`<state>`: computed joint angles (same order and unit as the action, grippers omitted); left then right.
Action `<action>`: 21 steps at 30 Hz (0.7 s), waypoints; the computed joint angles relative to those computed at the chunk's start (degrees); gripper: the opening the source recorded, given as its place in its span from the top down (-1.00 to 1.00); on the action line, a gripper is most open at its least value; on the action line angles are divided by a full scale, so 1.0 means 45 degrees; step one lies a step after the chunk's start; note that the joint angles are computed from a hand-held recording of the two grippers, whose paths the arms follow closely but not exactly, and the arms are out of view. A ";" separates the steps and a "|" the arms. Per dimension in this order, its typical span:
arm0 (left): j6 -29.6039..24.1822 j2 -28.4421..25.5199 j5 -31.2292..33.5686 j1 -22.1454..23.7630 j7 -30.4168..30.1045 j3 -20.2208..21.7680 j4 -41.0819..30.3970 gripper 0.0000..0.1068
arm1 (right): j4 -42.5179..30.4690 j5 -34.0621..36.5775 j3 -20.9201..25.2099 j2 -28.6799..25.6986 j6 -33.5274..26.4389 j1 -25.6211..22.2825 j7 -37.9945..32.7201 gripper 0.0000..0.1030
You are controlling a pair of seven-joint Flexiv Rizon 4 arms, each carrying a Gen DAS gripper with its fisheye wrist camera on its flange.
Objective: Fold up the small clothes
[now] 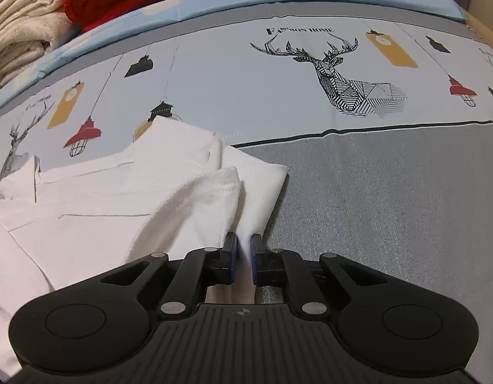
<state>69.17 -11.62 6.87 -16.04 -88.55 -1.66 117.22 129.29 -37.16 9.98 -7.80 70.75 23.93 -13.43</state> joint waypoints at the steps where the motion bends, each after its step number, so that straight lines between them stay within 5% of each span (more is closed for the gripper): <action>1: -0.0075 -0.0035 0.0192 -0.0049 0.0060 0.0015 -0.0088 0.27 | 0.0012 0.0037 0.0009 0.0016 0.0037 -0.0017 -0.0039 0.84; 2: -0.0162 -0.0074 0.0385 -0.0102 0.0051 0.0051 -0.0187 0.43 | 0.0021 0.0042 0.0011 0.0045 0.0075 -0.0027 -0.0050 0.85; 3: -0.0299 -0.0118 0.0447 -0.0103 0.0162 0.0036 -0.0278 0.88 | 0.0035 0.0028 0.0005 0.0101 0.0120 -0.0038 -0.0017 0.86; 6: 0.0092 -0.0073 0.0458 -0.0017 0.0085 0.0126 -0.0332 0.89 | 0.0162 -0.0366 -0.0111 0.0376 0.0477 -0.0108 0.0496 0.87; 11: 0.2690 0.0217 -0.0435 0.0237 -0.1547 0.0515 0.0265 0.89 | 0.0618 -0.3130 -0.0630 0.0889 0.1805 -0.0655 0.3455 0.88; 14: 0.1644 -0.0237 0.1005 -0.0376 -0.3858 0.1487 -0.0707 0.88 | 0.0267 -0.3578 -0.0515 0.0646 0.0511 -0.0759 0.4363 0.88; 17: 0.0002 -0.0389 -0.0236 0.0319 -0.2582 0.0568 -0.0790 0.80 | -0.0263 -0.1775 -0.0057 0.0381 -0.1350 -0.0616 0.3364 0.87; 19: 0.0025 -0.0382 0.0120 0.0255 -0.3101 0.0694 -0.0894 0.71 | 0.0005 -0.2208 -0.0278 0.0515 -0.0599 -0.0757 0.4338 0.82; 21: 0.0483 -0.0310 -0.1033 0.0697 -0.2644 0.0219 -0.0485 0.49 | 0.0158 -0.3390 -0.0586 0.0437 0.0710 -0.0989 0.4982 0.82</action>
<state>71.34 -13.02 2.22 -12.91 -100.45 -0.67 115.03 130.00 -52.41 7.35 -5.83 73.94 19.48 8.99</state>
